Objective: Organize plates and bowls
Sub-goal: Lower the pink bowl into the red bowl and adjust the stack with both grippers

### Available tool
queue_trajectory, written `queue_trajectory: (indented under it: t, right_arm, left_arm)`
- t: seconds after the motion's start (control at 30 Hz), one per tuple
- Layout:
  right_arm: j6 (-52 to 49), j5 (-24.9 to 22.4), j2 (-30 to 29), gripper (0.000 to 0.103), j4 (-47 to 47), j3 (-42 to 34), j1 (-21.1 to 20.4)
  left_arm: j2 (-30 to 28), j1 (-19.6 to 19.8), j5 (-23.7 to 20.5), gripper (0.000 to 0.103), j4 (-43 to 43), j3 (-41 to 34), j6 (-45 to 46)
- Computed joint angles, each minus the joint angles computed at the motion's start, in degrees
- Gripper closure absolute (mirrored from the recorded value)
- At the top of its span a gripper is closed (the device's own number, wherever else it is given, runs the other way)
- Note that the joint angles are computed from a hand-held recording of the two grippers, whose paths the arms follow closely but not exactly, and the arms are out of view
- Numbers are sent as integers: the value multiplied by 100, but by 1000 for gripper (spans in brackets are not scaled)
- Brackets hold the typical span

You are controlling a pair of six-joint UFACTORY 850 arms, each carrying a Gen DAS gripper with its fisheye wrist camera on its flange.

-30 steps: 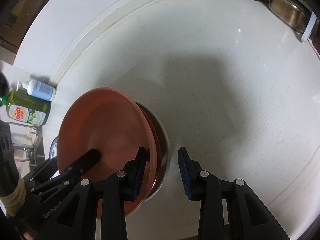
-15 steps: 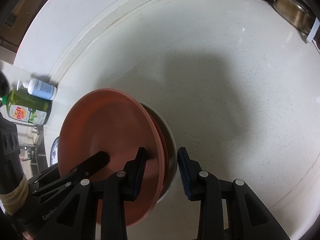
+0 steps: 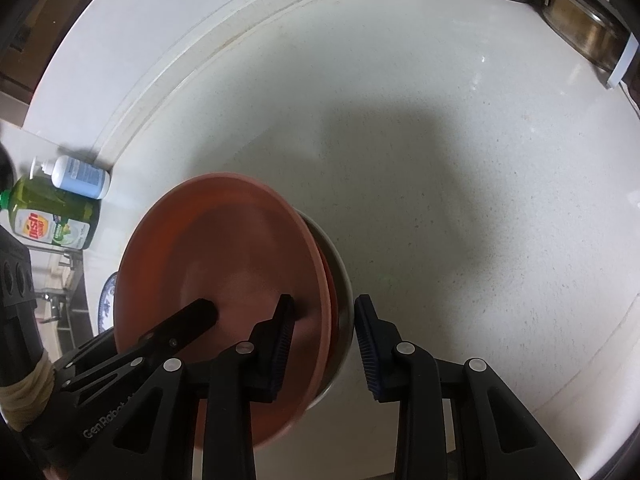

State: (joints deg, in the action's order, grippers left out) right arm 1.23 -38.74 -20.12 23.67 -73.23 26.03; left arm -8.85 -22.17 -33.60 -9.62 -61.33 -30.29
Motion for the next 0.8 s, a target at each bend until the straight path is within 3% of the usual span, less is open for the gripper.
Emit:
queue_trajectory:
  t: [0.27,0.8]
  right_arm:
    - [-19,233,195,71,-106,74,124]
    - [-278,462,481,71,-173,-21,593]
  left_arm:
    - [303,-1,188,67,335,201,-337]
    - [1536,230,305,67,1281,1045,-1494]
